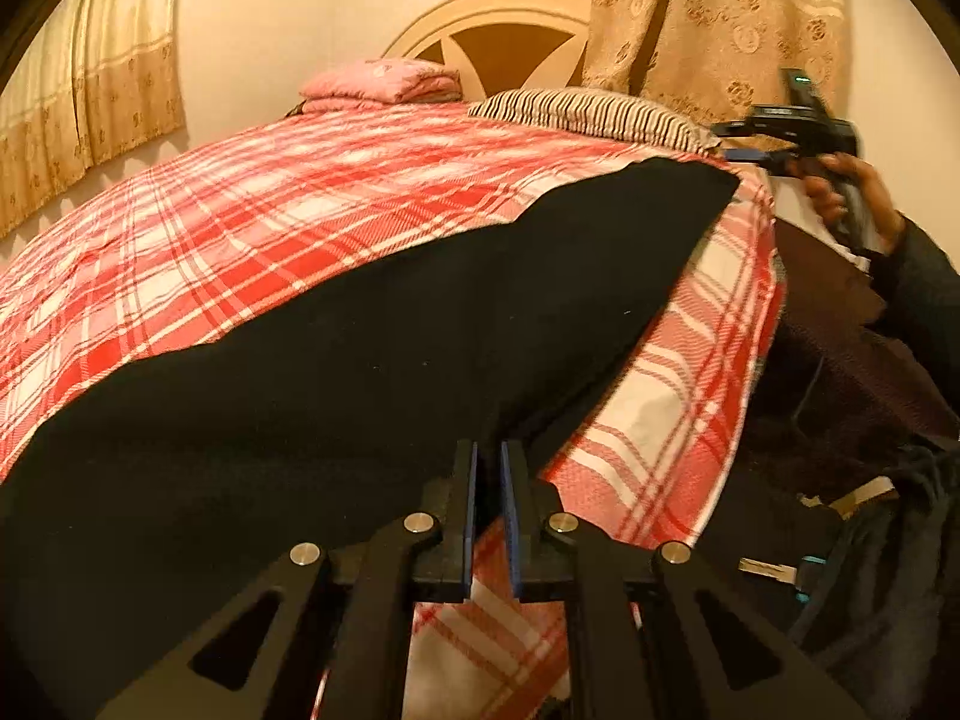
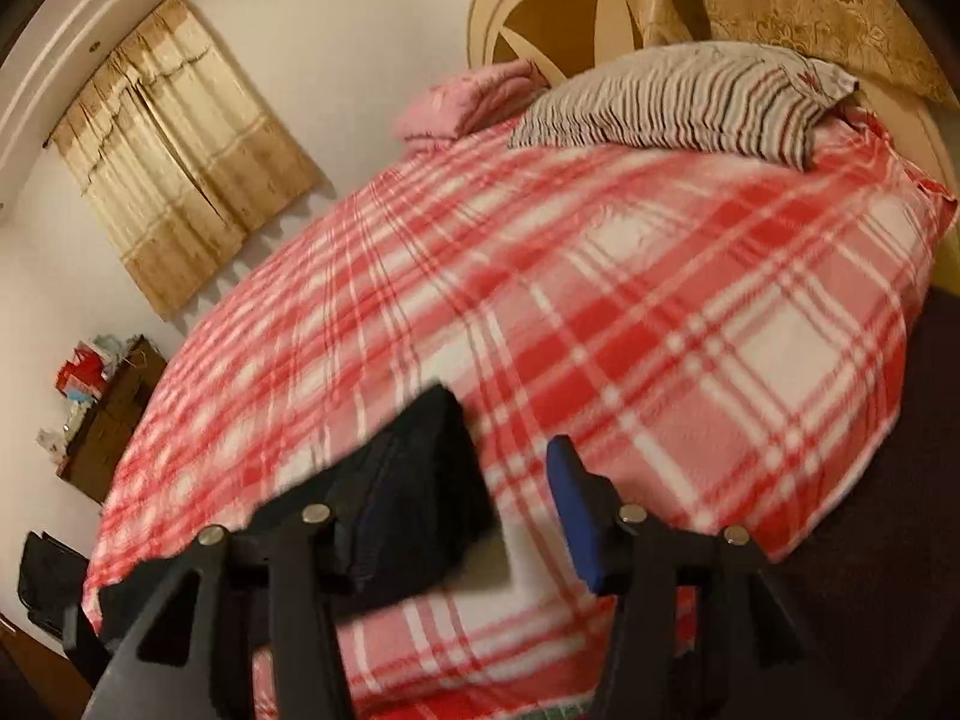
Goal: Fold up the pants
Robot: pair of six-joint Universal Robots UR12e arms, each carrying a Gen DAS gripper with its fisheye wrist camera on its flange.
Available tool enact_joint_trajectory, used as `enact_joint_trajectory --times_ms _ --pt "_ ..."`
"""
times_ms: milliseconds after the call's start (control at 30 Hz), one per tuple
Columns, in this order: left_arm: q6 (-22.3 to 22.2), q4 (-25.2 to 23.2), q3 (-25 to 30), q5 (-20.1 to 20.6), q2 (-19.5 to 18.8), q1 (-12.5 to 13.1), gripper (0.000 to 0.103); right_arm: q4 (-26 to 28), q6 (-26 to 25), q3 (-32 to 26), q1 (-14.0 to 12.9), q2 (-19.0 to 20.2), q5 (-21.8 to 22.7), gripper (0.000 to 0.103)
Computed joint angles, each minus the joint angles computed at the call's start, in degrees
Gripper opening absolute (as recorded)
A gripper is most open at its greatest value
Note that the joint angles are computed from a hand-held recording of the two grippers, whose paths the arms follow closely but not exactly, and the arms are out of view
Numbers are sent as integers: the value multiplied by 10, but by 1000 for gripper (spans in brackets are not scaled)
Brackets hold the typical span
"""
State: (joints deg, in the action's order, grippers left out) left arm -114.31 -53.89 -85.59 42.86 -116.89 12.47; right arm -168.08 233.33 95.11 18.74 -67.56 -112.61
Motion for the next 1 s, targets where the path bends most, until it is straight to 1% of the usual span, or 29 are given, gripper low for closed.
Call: enact_joint_trajectory --times_ms 67,133,167,200,233,267,300,333,400,533,633,700,767,800,833,867,900,933,967,1000 --pt "-8 16 -5 -9 2 4 8 5 -20 -13 -10 6 20 54" --pt "-27 39 -9 -5 1 6 8 27 -30 -33 -24 17 69 53" --pt "-41 47 -6 5 -3 5 8 45 -29 -41 -30 22 91 52" --pt "-52 54 -4 12 -6 5 8 70 -28 -54 -37 30 119 46" --pt "-60 54 0 15 -10 4 8 74 -31 -58 -41 34 137 32" --pt "-63 52 2 17 -12 5 8 72 -38 -58 -44 37 158 23" --pt "-67 47 4 18 -14 4 8 84 -49 -68 -44 43 165 13" --pt "-69 44 6 18 -16 5 8 98 -57 -74 -39 44 149 12" --pt "-70 41 5 19 -17 4 8 99 -77 -81 -33 45 128 9" --pt "-82 48 5 17 -19 3 8 111 -110 -99 -20 48 62 6" --pt "-94 59 1 14 -19 5 8 110 -115 -109 -22 52 41 5" --pt "-100 71 -4 15 -16 7 8 124 -112 -116 -25 57 26 5" --pt "-103 84 -11 11 -12 10 8 126 -108 -108 -32 55 53 8" --pt "-103 87 -12 11 -11 11 8 133 -109 -107 -33 54 58 11" --pt "-104 91 -13 10 -11 12 8 137 -109 -104 -31 52 56 32" --pt "-106 94 -13 11 -11 12 8 133 -108 -99 -31 50 59 48" --pt "-107 94 -11 12 -12 12 8 114 -106 -89 -32 47 73 67" --pt "-111 96 -10 14 -13 11 8 98 -107 -82 -34 45 85 66" --pt "-119 103 -9 16 -14 11 8 100 -113 -82 -34 44 91 64" --pt "-126 109 -9 17 -15 11 8 112 -121 -85 -32 44 90 55"
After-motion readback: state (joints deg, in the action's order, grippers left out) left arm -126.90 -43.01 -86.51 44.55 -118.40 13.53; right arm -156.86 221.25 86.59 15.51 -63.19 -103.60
